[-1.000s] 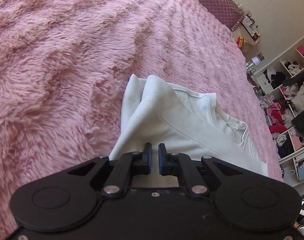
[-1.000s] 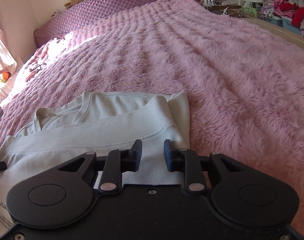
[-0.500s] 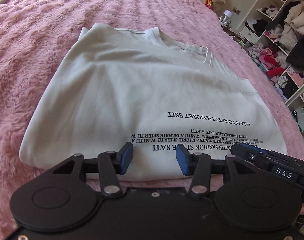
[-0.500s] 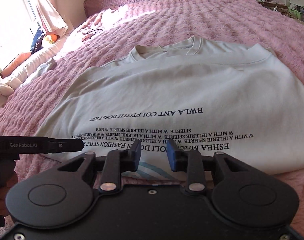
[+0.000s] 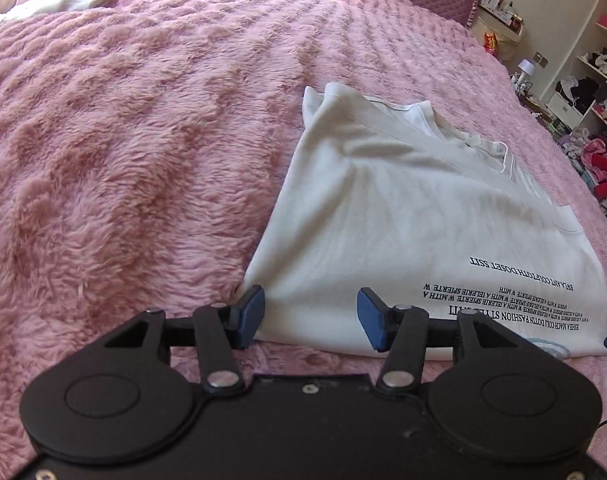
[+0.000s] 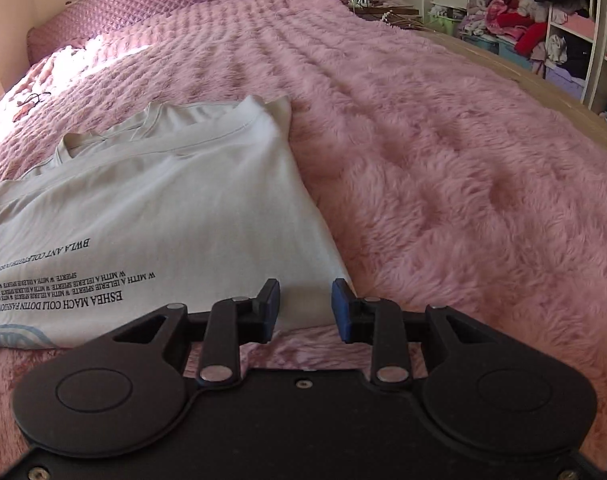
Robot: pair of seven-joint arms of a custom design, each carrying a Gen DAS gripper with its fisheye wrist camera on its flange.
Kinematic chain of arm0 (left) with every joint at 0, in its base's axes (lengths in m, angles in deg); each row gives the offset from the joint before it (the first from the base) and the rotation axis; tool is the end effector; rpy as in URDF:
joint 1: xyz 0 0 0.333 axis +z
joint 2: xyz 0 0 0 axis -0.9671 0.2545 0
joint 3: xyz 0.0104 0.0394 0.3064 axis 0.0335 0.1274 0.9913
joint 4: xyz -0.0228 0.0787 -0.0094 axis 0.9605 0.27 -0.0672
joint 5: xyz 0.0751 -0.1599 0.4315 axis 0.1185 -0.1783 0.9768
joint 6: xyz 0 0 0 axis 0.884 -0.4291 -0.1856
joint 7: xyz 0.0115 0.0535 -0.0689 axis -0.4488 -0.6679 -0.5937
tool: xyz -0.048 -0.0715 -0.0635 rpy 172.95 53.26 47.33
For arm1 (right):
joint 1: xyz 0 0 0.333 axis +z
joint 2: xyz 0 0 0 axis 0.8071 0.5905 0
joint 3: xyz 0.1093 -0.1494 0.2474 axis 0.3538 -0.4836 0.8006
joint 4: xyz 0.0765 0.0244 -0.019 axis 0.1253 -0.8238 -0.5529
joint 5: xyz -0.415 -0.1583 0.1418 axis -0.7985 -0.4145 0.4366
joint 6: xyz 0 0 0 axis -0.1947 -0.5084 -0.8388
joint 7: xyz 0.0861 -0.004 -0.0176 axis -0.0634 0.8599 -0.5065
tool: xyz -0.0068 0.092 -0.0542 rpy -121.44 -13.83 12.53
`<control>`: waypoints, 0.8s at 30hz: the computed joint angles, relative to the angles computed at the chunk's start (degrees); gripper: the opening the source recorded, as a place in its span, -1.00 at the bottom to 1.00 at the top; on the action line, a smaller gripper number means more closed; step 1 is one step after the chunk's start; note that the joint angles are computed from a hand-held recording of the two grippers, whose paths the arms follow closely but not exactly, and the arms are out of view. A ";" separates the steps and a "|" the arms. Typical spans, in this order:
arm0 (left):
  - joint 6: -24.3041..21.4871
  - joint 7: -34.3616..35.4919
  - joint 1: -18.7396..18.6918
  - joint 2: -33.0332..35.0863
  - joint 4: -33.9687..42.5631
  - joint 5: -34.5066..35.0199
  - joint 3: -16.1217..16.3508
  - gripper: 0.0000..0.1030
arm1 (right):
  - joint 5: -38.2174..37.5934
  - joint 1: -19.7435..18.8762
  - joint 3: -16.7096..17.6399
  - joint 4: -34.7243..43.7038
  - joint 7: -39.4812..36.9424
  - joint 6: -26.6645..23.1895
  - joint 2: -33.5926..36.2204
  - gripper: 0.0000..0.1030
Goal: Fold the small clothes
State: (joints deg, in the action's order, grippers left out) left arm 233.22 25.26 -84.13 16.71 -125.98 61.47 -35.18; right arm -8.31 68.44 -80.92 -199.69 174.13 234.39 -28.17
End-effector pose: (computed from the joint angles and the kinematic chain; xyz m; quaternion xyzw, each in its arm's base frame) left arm 0.7079 -0.1905 0.3132 -0.7397 0.5668 -0.3279 0.1554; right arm 0.6394 0.0644 0.3357 -0.5685 0.7339 -0.2497 0.2754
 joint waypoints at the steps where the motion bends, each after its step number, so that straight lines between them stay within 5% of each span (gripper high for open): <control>1: 0.74 1.56 1.55 0.26 -0.57 -1.82 -1.55 0.00 | 3.29 -1.35 1.19 -0.60 -2.29 1.56 0.30 -0.46; 4: 1.90 -1.49 -3.21 1.37 -0.12 2.19 3.64 0.00 | -7.26 5.55 -6.02 0.63 5.41 1.62 1.78 -0.46; 6: 2.09 -3.10 -4.51 1.51 -0.02 3.39 4.99 0.04 | -13.16 7.64 -7.83 1.78 9.87 0.29 2.37 -0.46; 9: 1.42 -2.76 -2.47 0.01 -0.65 2.39 2.55 0.04 | -10.29 4.31 -3.38 1.72 4.64 -3.18 1.10 -0.45; 11: 2.12 -5.14 -3.95 -2.02 -2.19 3.24 4.26 0.09 | -11.27 3.96 -1.61 2.27 5.52 -6.77 -0.52 -0.40; 13: 2.45 -9.08 -6.73 -3.48 -3.35 5.93 7.49 0.16 | -14.25 3.68 -0.43 2.52 9.38 -4.64 -1.57 -0.39; 16: 3.07 -8.38 -3.17 -4.43 -4.65 4.58 3.68 0.16 | -16.26 3.35 2.92 4.61 10.37 0.77 -0.68 -0.39; 19: 2.13 -7.84 -1.42 -4.55 -5.09 2.88 1.56 0.15 | -2.77 1.34 10.04 7.53 -2.64 1.71 2.90 -0.40; 21: 2.31 -7.85 -0.49 -4.81 -5.91 1.60 0.49 0.15 | -2.16 4.51 9.12 10.64 -2.72 -0.66 5.57 -0.40; 24: 1.85 -8.17 -0.10 -4.81 -6.42 0.41 -0.03 0.16 | -8.79 13.68 1.76 14.65 7.15 -6.47 8.69 -0.40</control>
